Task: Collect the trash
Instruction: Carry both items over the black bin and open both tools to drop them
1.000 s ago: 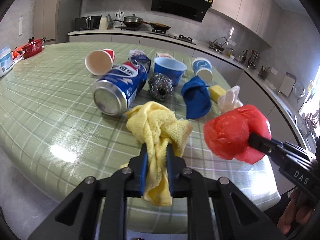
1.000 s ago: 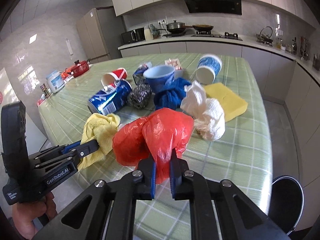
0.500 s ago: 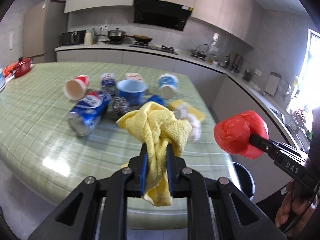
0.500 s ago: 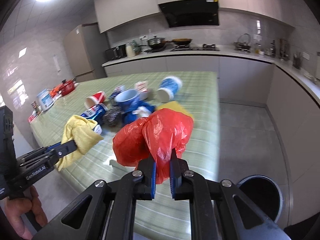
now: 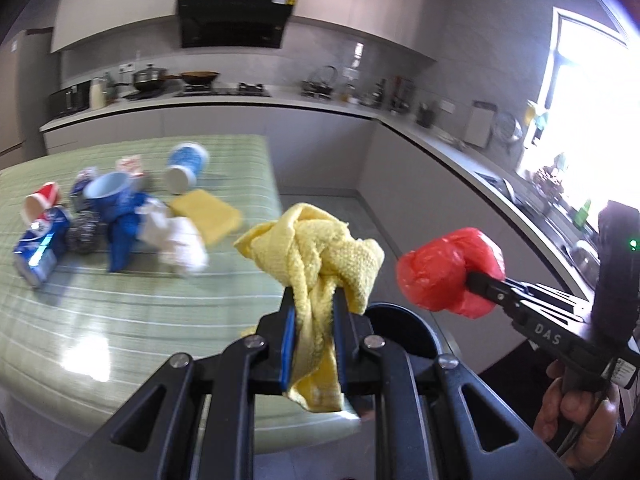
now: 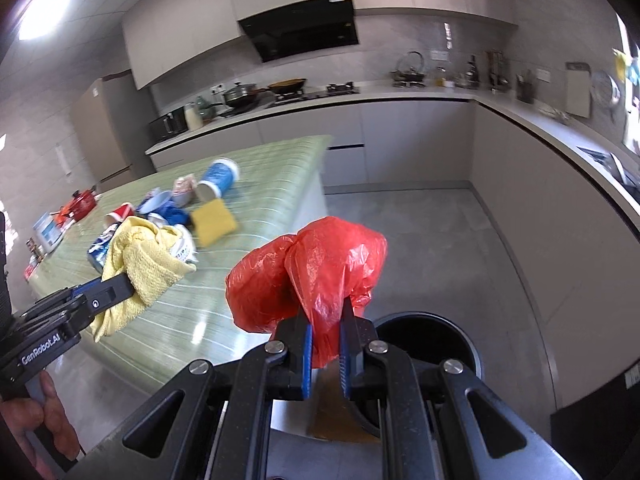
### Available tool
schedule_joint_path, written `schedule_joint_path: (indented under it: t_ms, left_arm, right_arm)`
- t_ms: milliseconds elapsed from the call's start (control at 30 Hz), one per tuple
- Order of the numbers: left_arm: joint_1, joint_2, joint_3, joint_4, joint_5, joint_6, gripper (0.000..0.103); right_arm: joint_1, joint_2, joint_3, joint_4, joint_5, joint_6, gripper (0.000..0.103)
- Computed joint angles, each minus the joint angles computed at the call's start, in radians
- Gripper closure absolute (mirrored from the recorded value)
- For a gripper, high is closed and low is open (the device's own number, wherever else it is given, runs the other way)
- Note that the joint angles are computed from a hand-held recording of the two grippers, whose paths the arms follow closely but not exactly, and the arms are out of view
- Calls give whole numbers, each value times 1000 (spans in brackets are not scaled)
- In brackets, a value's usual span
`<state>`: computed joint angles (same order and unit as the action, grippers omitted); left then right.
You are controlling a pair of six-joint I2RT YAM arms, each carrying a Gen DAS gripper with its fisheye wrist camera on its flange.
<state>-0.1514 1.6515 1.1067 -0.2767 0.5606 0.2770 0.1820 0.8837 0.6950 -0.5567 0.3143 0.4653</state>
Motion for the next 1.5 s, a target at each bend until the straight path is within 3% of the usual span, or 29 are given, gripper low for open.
schedule_joint_path:
  t_ms: [333,500,633,1000,1433,1500]
  left_arm:
    - [-228,-18,-75,55,-95,-98,85]
    - [-317,12,-101,94,-164,-145,85]
    - [-361,51,-114,125,-207,-177,85]
    - [-426,221,-96,179,-288,-235,85]
    - [-480,430,-7,174,-347,-265,85]
    - [-480,478,18,159,-306,-264,81]
  right_arm:
    - [-449,-204,-122,-102,-312,-275,92]
    - [-684,-180,-173,-75,-483,-445,92]
    - [-789,-123,-208,-30,-556,-540,92]
    - [-883,205,-264,210,-632,-683,92]
    - [-857,664,-181,437,-659,-659,91]
    - [-863,732,-149,438,-677,-662,90]
